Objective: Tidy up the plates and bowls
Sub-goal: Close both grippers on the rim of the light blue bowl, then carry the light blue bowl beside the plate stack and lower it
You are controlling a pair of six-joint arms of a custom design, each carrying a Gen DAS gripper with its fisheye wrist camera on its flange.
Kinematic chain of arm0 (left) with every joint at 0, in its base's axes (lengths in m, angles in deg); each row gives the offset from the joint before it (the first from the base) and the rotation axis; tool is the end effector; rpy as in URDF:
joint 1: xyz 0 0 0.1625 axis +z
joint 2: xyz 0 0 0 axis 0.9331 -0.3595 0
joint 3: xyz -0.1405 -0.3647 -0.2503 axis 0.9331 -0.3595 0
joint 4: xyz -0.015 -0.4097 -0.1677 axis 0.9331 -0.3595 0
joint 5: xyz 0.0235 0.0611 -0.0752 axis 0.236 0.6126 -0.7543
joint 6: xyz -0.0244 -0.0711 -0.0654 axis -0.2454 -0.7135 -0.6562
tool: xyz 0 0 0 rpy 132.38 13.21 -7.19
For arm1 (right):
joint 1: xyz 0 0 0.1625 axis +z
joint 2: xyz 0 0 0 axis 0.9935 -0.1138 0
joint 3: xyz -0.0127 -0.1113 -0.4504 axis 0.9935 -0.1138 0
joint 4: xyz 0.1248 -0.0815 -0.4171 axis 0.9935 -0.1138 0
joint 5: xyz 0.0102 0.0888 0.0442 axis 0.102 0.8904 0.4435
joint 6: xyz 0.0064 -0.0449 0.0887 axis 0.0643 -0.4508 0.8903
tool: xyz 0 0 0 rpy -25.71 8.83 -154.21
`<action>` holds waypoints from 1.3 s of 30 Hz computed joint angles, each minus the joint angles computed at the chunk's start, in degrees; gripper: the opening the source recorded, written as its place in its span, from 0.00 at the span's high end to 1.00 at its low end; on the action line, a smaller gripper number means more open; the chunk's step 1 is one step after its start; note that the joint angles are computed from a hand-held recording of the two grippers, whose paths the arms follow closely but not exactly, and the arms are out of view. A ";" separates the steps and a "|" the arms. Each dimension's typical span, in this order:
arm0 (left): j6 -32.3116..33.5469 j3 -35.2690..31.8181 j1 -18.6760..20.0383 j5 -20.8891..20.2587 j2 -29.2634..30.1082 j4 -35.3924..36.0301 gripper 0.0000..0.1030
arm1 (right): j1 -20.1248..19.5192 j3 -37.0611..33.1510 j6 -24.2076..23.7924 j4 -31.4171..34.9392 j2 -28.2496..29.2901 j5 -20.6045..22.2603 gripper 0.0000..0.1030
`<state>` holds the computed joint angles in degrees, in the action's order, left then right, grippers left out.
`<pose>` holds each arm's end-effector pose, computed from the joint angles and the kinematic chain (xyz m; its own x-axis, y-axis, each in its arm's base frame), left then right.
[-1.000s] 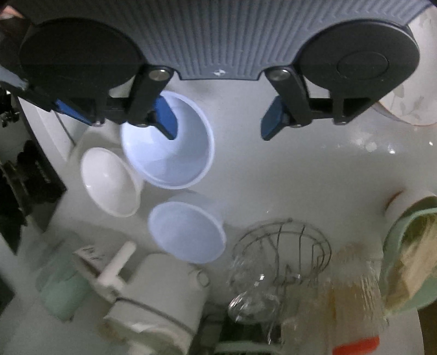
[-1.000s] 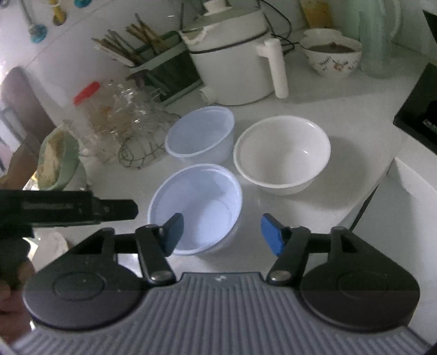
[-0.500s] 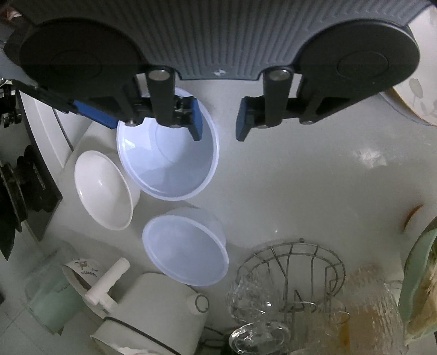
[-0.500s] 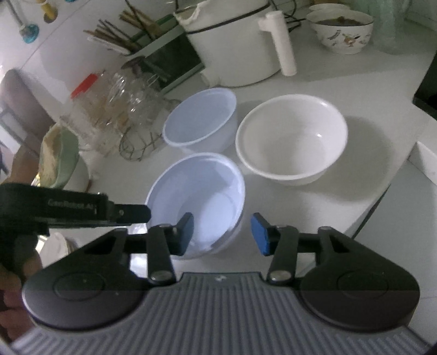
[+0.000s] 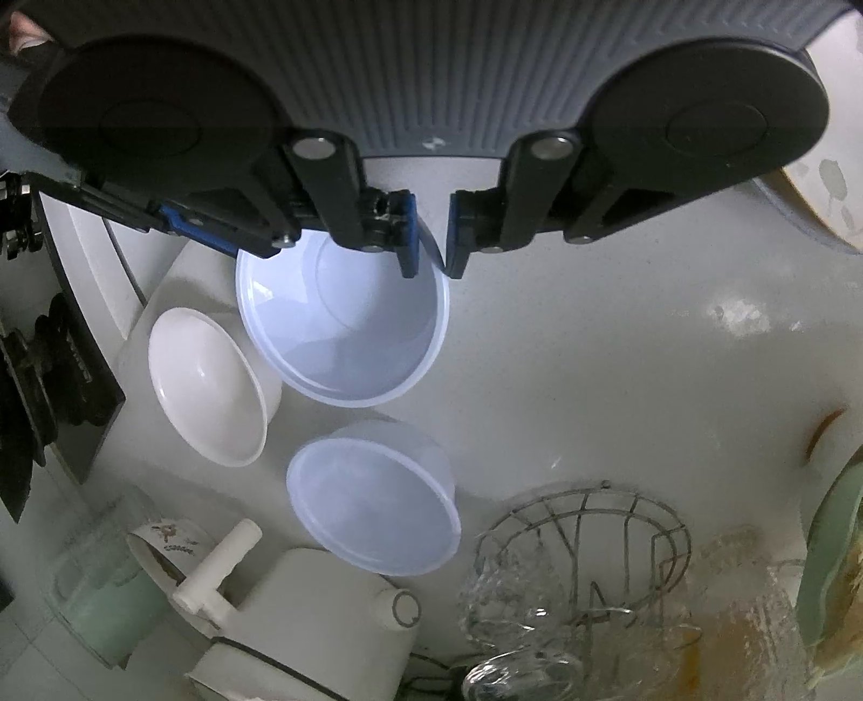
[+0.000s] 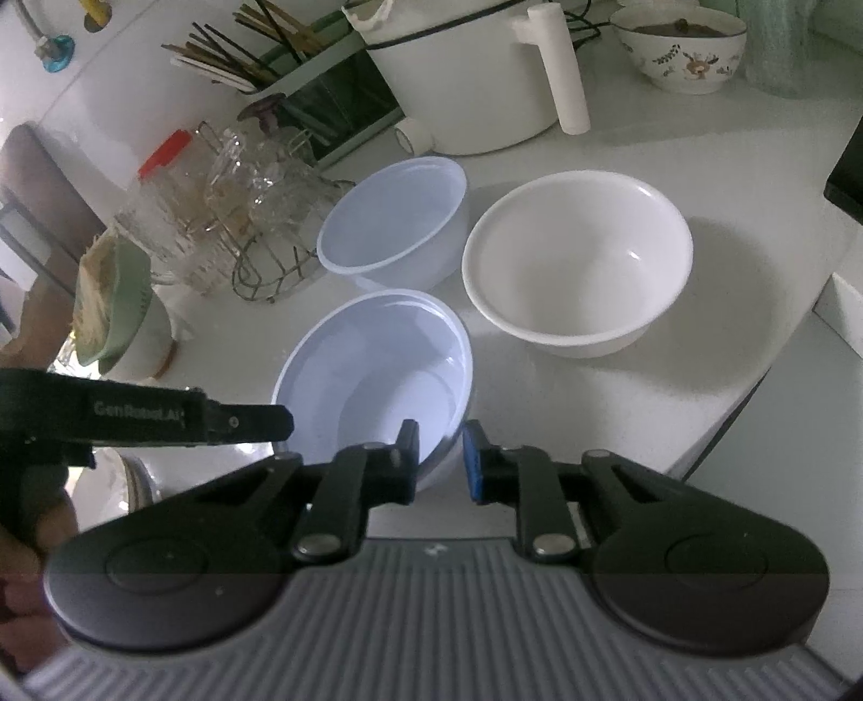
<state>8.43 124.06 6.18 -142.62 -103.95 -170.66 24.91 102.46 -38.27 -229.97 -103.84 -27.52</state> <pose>0.0370 -0.6060 0.2685 -0.8644 -0.1479 -0.4806 0.0850 0.8990 -0.4295 0.2873 -0.5547 -0.0785 -0.9026 -0.2326 0.3623 -0.3735 0.8416 -0.3903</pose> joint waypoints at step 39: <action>-9.01 6.16 1.26 6.82 -9.42 1.66 0.88 | 3.80 -4.66 -4.00 9.00 3.14 5.38 0.79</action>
